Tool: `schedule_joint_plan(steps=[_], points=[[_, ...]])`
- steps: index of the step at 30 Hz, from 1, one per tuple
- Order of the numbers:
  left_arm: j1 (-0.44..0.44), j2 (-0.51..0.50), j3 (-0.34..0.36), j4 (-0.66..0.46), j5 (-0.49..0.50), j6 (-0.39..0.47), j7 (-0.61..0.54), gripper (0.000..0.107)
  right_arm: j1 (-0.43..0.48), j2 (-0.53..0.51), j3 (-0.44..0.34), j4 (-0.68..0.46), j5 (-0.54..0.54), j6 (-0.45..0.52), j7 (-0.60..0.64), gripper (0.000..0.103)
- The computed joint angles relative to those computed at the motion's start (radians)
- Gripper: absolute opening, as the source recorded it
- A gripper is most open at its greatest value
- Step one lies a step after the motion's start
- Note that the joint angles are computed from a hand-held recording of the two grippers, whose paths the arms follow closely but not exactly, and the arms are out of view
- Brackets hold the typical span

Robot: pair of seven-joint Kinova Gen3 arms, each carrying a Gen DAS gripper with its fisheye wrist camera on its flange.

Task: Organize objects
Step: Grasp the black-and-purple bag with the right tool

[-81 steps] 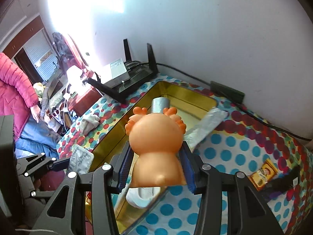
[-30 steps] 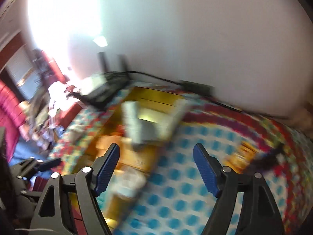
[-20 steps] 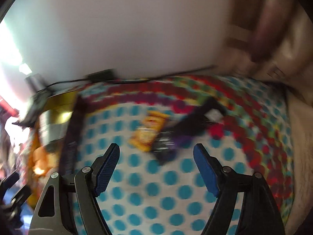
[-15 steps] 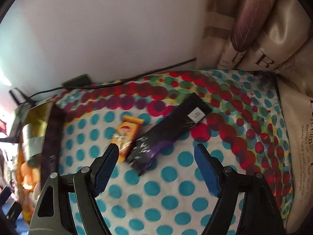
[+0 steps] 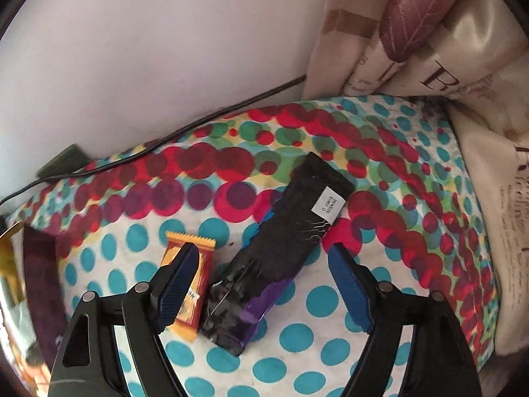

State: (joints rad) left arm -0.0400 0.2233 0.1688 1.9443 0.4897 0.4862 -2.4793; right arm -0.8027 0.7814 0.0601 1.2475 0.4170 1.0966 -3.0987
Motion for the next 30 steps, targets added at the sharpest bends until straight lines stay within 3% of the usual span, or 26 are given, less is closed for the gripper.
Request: schedule_joint_plan(steps=[7,9,12,19,22,23,24,25,30], points=[[-0.02,-0.005,0.003,-0.006,0.02,0.009,-0.035,0.068,0.053,0.049,-0.02,-0.066,-0.092,0.034,0.004,0.081],[-0.02,-0.008,-0.001,-0.004,0.023,0.006,-0.042,0.068,0.043,0.061,-0.01,-0.084,-0.093,0.06,-0.004,0.091],[-0.018,-0.006,-0.009,-0.008,0.019,0.014,-0.037,0.068,0.043,0.069,-0.008,-0.095,-0.094,0.079,0.001,0.099],[-0.015,-0.003,-0.018,-0.01,0.013,0.024,-0.014,0.068,0.062,0.011,-0.021,0.023,-0.098,-0.041,0.017,0.097],[-0.014,-0.003,-0.017,-0.011,0.011,0.029,-0.006,0.068,0.045,-0.009,-0.016,0.06,-0.083,-0.065,0.014,0.091],[-0.015,-0.003,-0.016,-0.012,0.012,0.03,-0.006,0.068,0.034,-0.015,-0.01,0.068,-0.072,-0.067,0.009,0.078],[-0.015,-0.003,-0.016,-0.011,0.013,0.032,-0.005,0.068,0.021,-0.017,-0.004,0.07,-0.058,-0.057,0.007,0.059],[-0.012,-0.002,-0.017,-0.014,0.011,0.036,0.001,0.068,0.01,-0.025,-0.001,0.081,-0.041,-0.063,0.006,0.054],[0.001,0.001,-0.02,-0.017,-0.002,0.039,0.035,0.068,0.01,-0.045,-0.013,0.119,-0.027,-0.104,0.012,0.045]])
